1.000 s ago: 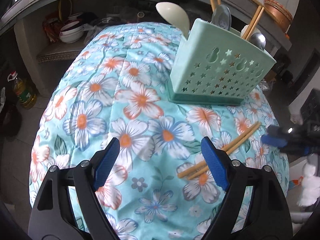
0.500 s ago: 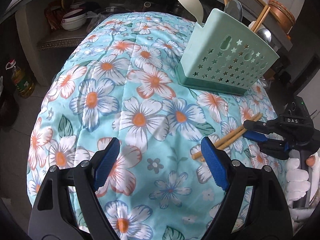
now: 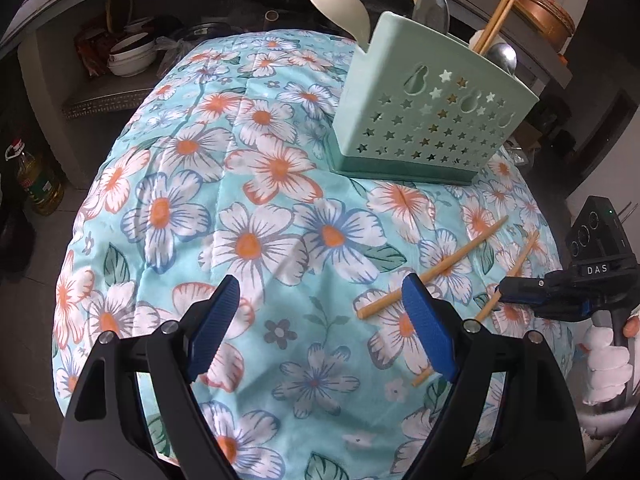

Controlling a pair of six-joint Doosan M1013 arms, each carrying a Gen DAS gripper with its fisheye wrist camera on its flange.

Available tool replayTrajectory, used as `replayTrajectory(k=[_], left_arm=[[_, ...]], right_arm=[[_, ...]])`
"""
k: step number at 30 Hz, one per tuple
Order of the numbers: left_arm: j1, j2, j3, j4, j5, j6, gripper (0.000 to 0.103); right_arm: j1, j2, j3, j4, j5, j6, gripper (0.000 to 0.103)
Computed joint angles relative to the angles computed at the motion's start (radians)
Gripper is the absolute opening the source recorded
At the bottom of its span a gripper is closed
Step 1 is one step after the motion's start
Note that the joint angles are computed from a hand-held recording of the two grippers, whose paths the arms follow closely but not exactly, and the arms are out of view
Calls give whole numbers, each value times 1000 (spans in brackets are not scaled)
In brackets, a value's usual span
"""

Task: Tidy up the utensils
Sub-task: 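Grasp one chopstick with the left tool while the right tool grasps the other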

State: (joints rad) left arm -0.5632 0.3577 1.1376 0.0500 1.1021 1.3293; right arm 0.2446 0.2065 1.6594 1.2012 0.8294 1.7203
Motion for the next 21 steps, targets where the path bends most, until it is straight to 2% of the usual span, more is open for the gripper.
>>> replayTrajectory(k=[4,10,11,15,21], left_arm=[[-13,15,-15,-7,2,35,79],[-44,43,-46,33,-3,107,79],[-49,48,-53,39,3,119,79],[-74,65,-75,33,-3,229,73],[-118,107,-114,71,11,367,59]], right_arm=[[-15,-15,-7,-113,46,31,14],[-21,-34,-18,-269,19,143,19],[-25,-38,-16,-278,16,147,23],[-25,-64,-7,-380,-26,206,30],[-44,-82,26,-370,-110,275,31]])
